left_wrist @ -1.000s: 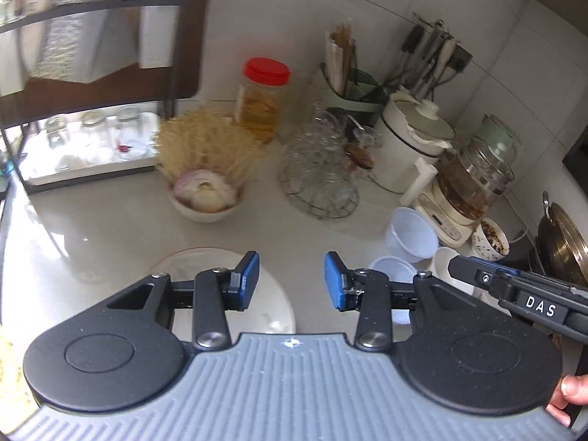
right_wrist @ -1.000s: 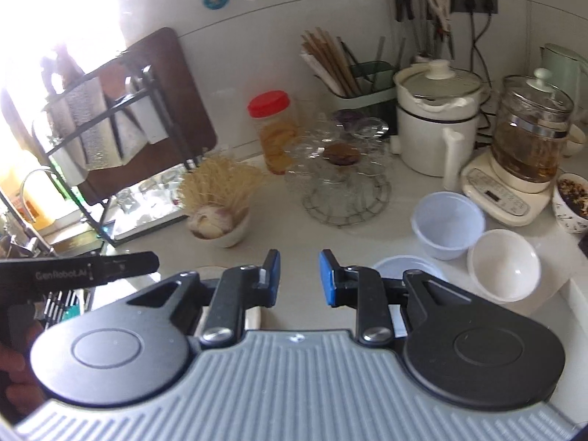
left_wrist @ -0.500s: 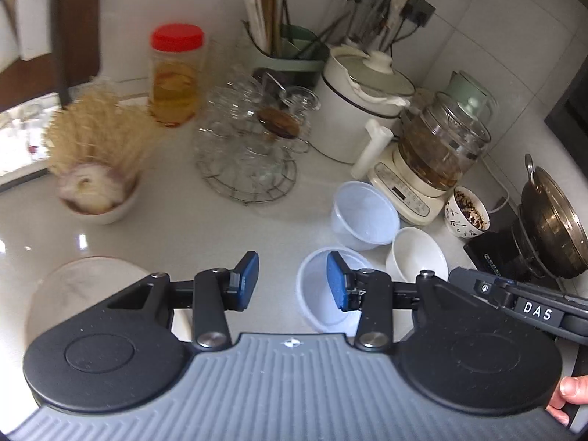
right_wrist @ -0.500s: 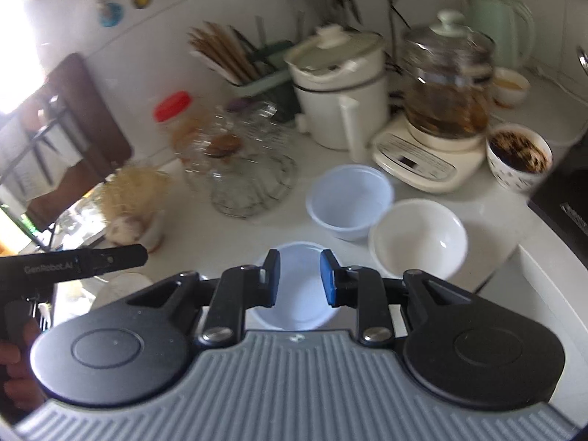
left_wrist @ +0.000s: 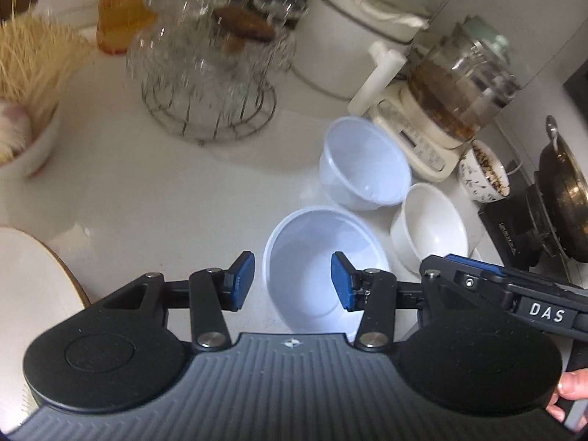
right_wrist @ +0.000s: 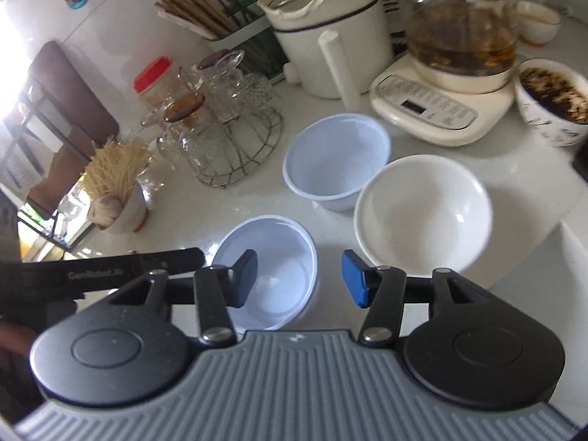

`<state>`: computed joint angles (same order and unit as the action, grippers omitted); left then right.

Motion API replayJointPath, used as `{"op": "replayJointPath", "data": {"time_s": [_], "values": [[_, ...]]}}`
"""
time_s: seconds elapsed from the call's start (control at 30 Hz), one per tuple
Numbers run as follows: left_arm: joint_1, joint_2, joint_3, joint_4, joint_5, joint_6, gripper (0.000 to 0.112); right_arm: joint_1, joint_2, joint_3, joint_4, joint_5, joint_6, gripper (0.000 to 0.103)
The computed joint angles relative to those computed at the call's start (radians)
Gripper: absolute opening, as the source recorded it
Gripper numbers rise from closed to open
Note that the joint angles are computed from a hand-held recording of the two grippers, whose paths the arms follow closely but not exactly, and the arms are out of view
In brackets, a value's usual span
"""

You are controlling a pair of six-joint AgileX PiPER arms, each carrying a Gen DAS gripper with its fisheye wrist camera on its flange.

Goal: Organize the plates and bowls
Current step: 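Move the left gripper to the rim of a white plastic bowl, then close the left gripper on the plastic bowl rim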

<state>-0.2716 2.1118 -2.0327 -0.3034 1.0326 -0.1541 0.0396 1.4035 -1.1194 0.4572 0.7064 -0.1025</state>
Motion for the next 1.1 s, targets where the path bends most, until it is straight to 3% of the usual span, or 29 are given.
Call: {"op": "replayJointPath", "data": {"time_s": [0.13, 0.3, 0.5, 0.53, 0.7, 1.1], "values": [[0.004, 0.042, -0.044, 0.005, 0.035, -0.019, 0.052, -0.011, 0.061, -0.01, 0.066, 0.0, -0.071, 0.051], [0.009, 0.095, -0.1, -0.006, 0.085, -0.046, 0.05, -0.009, 0.121, -0.027, 0.084, 0.015, -0.102, 0.038], [0.015, 0.108, -0.098, -0.029, 0.094, -0.053, 0.03, 0.011, 0.157, -0.038, 0.05, 0.019, -0.09, 0.026], [0.017, 0.105, -0.089, -0.041, 0.086, -0.051, 0.026, 0.012, 0.161, -0.039, 0.056, 0.021, -0.1, 0.021], [0.014, 0.079, -0.049, -0.031, 0.051, -0.054, 0.025, 0.024, 0.138, -0.018, 0.064, -0.02, -0.139, 0.019], [0.045, -0.06, 0.089, 0.034, -0.029, -0.138, 0.025, 0.072, 0.163, -0.079, 0.143, -0.013, -0.246, 0.019]]}}
